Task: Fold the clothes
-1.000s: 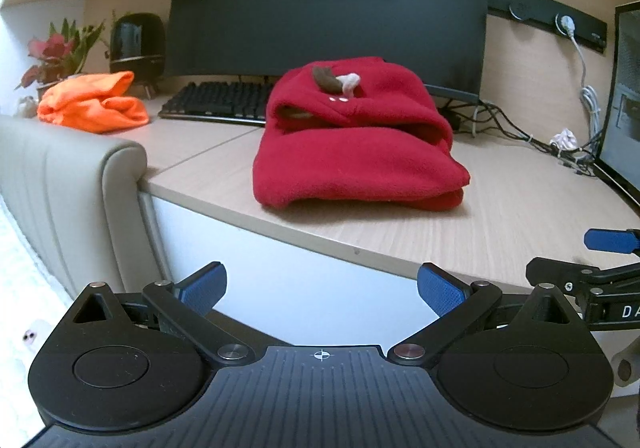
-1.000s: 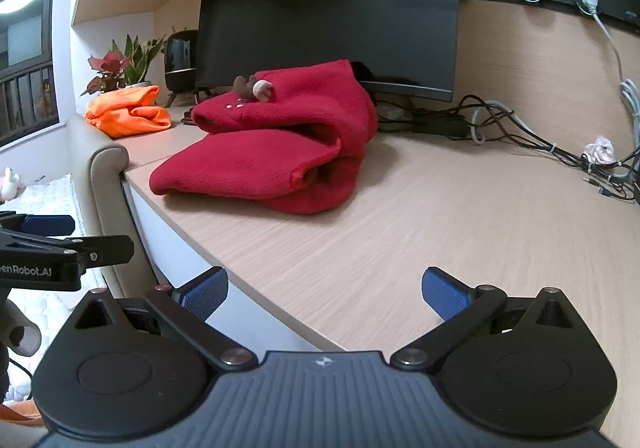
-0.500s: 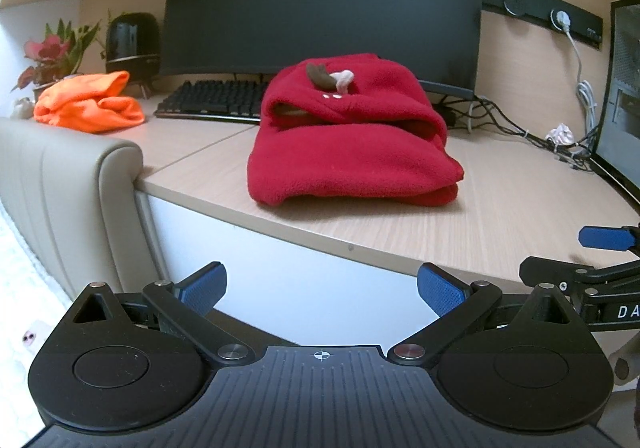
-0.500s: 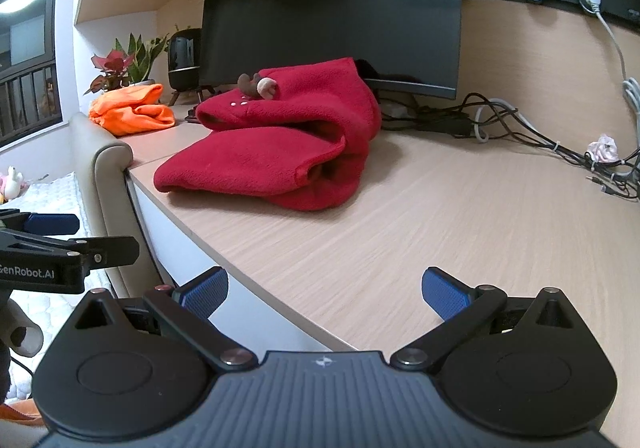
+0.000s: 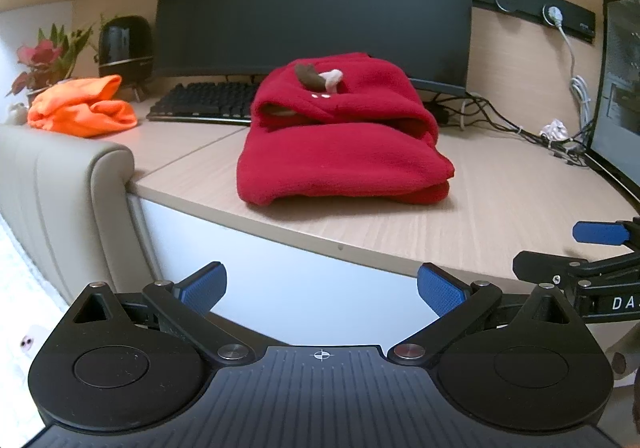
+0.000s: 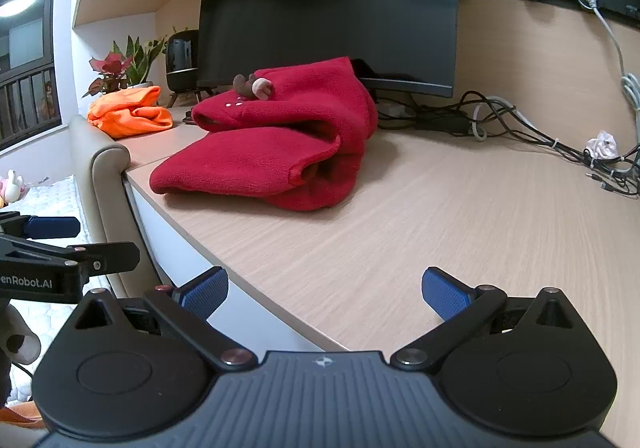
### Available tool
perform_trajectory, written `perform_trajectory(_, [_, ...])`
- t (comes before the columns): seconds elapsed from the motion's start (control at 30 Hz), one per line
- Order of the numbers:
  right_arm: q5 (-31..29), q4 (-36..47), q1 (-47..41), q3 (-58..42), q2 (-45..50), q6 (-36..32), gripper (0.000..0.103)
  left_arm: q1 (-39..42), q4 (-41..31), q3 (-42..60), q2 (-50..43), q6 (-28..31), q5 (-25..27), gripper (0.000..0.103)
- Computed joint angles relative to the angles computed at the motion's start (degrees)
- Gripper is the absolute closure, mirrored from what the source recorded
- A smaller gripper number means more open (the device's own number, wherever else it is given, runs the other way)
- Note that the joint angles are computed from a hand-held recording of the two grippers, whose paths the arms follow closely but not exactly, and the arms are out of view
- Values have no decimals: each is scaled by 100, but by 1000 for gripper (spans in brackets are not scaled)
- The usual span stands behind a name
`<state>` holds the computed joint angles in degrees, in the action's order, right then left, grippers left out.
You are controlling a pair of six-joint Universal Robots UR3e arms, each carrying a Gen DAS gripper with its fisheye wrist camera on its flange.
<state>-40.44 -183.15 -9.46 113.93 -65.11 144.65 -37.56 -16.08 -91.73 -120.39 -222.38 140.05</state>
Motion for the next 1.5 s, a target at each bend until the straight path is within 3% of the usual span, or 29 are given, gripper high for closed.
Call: perform_trajectory(1.5, [-37, 204, 19, -14, -14, -157, 0, -39, 52, -20, -39, -29, 31, 0])
